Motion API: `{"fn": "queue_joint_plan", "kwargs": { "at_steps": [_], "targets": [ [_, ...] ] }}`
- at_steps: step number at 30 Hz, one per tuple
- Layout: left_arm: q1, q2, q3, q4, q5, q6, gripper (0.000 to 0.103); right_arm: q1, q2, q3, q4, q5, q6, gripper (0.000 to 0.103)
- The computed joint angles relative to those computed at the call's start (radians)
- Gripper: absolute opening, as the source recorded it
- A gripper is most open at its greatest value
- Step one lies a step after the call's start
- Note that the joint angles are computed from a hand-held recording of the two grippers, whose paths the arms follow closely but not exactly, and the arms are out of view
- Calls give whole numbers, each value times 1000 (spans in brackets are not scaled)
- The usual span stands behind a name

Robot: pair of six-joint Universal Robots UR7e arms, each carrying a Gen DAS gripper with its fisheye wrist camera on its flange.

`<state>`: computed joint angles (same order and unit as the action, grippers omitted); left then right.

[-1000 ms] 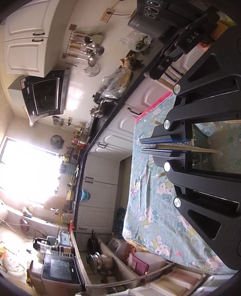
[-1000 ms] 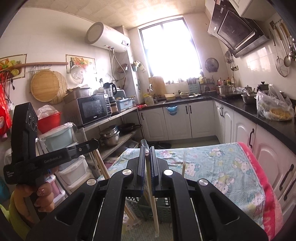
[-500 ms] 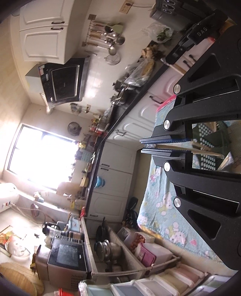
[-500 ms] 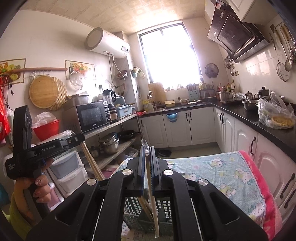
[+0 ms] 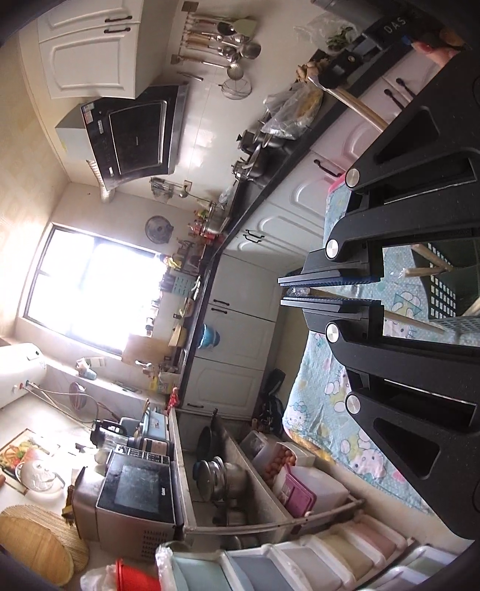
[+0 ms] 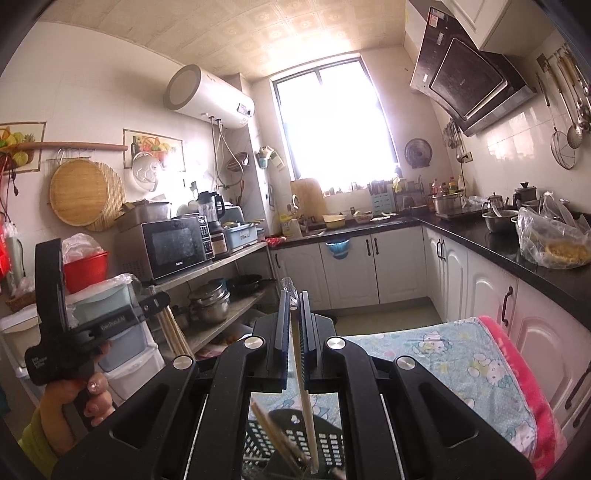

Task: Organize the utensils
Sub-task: 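Lift the right tool's chopstick over the caddy while the left tool carries its chopstick there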

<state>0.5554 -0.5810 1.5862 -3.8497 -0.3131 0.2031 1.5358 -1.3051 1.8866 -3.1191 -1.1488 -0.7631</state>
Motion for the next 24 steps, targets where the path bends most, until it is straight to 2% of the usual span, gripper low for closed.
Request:
{"fn": "queue_joint_plan", "kwargs": {
  "at_steps": [10,19,24],
  "targets": [
    [56,38,-25,83,-9,-84,3,-9,78,-24,-77,-42,9,5],
    [84,35,25,159,-25,-210,3,-23,110,-25,-93,-75,28,5],
    [88,33,44,176,-36,-241,3,-30,113,-17,-86,-79,31,6]
  ]
}}
